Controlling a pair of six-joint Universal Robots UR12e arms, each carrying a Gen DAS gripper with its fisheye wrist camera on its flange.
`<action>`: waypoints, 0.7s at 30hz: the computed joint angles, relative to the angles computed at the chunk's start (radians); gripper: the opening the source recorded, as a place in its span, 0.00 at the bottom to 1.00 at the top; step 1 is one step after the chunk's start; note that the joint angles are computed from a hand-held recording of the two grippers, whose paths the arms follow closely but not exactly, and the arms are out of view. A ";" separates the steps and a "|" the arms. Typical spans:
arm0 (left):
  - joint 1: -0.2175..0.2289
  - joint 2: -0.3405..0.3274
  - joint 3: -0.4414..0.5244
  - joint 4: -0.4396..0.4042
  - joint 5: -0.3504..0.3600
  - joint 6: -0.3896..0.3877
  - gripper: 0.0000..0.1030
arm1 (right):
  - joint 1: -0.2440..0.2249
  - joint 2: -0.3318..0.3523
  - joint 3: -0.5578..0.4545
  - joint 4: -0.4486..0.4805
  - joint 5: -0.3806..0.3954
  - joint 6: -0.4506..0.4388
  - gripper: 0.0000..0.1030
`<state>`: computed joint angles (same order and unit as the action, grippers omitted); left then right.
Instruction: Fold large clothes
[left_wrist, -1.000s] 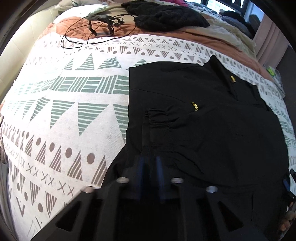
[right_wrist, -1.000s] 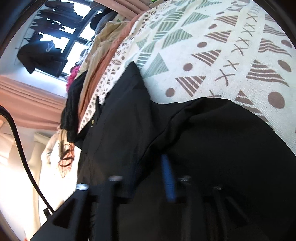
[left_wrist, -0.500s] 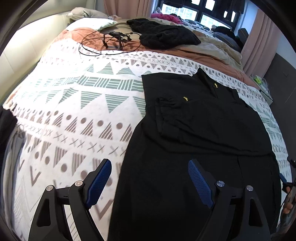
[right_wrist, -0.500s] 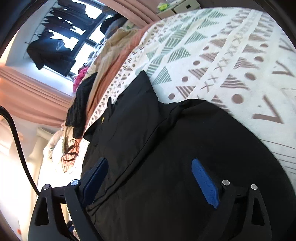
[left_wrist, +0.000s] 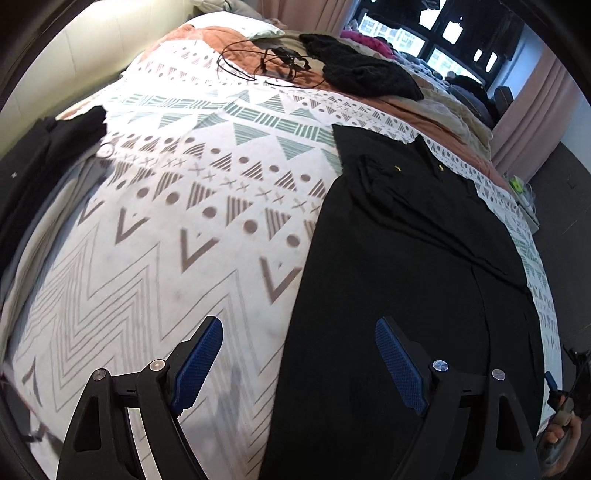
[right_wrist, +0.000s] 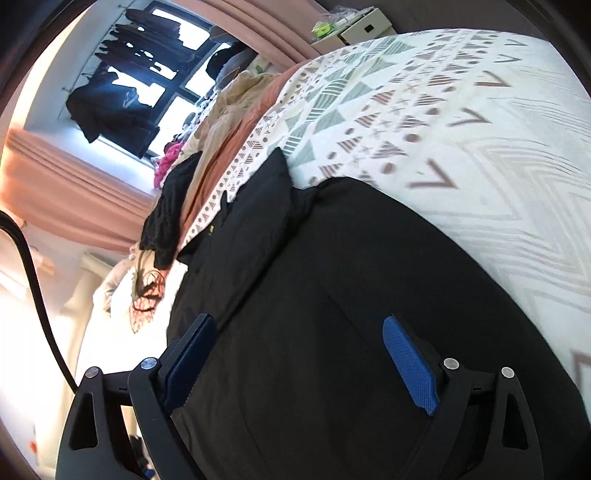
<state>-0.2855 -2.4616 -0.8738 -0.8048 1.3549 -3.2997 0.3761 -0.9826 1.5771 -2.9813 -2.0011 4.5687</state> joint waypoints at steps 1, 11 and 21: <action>0.003 0.015 -0.030 0.013 -0.003 0.001 0.83 | 0.009 -0.008 0.012 0.008 -0.009 0.008 0.89; 0.039 0.138 -0.262 0.106 -0.072 0.017 0.79 | 0.096 -0.088 0.112 0.053 -0.121 0.063 0.89; 0.056 0.197 -0.395 0.132 -0.164 0.005 0.61 | 0.141 -0.162 0.204 0.135 -0.158 0.096 0.89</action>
<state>-0.2294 -2.2651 -1.2686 -0.6725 1.1908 -3.2947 0.5171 -1.1449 1.7807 -2.8461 -2.1591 4.6650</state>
